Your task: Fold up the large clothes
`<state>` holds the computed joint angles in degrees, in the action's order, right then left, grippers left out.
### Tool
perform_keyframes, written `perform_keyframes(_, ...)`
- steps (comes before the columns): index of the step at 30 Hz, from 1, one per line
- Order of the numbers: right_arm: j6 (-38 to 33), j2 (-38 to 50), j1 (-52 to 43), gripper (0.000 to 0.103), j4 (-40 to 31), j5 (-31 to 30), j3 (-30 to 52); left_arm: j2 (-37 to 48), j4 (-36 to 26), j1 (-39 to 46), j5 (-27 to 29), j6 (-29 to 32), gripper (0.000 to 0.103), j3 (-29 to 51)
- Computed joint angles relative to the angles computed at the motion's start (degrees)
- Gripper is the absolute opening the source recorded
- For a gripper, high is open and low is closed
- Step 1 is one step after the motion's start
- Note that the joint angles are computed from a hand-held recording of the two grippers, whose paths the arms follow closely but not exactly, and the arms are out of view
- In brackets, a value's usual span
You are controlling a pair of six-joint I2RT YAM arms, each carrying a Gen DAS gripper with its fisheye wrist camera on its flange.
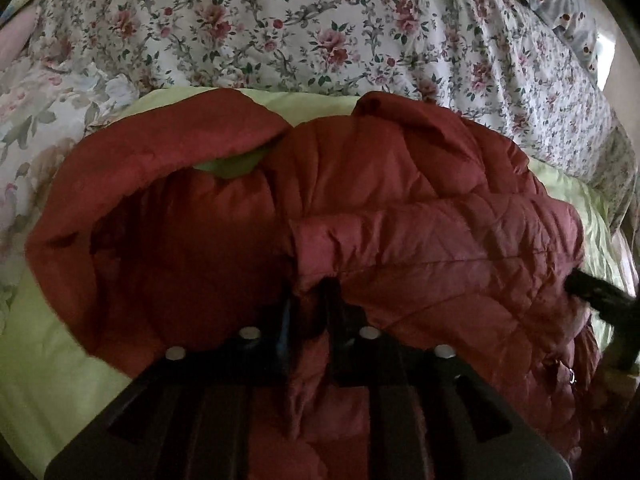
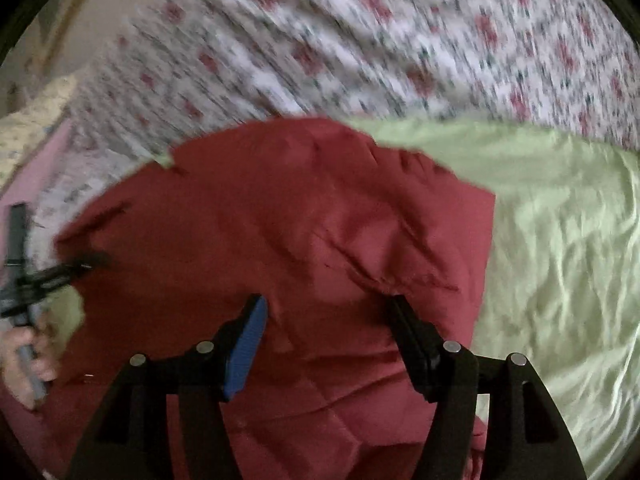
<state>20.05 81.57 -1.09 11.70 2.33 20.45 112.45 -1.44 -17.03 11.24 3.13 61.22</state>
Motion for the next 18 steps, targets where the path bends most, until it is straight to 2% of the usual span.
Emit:
perform_keyframes(3,-1.0,4.5,-1.0,0.065,4.2,-0.2,-1.0,-5.0,0.8,0.9,-2.1,-0.9,0.021,-3.7)
perform_keyframes(6,-1.3,6.5,-0.8,0.067,5.3,0.1,-0.9,-11.0,2.4,2.7,2.9,-1.3,0.021,-8.0)
perform_keyframes(8,-1.4,7.7,0.3,0.072,5.1,1.3,0.0,-12.6,0.4,2.2,6.5,-0.7,0.021,-7.9)
perform_keyframes(10,-1.6,9.1,2.1,0.076,5.1,3.5,0.6,-11.8,-2.1,0.0,6.5,-0.4,0.021,-5.9)
perform_keyframes(14,-0.8,9.8,3.7,0.077,5.2,5.1,1.0,-4.4,-3.7,-5.0,-2.6,0.7,0.021,-1.4)
perform_keyframes(17,-0.6,9.4,3.5,0.077,6.3,4.2,0.1,0.1,-3.6,-4.3,-2.7,0.2,0.021,0.7)
perform_keyframes(18,-0.4,9.4,3.9,0.077,6.5,4.3,-0.1,0.8,-6.3,-3.7,-1.8,0.3,0.021,2.2)
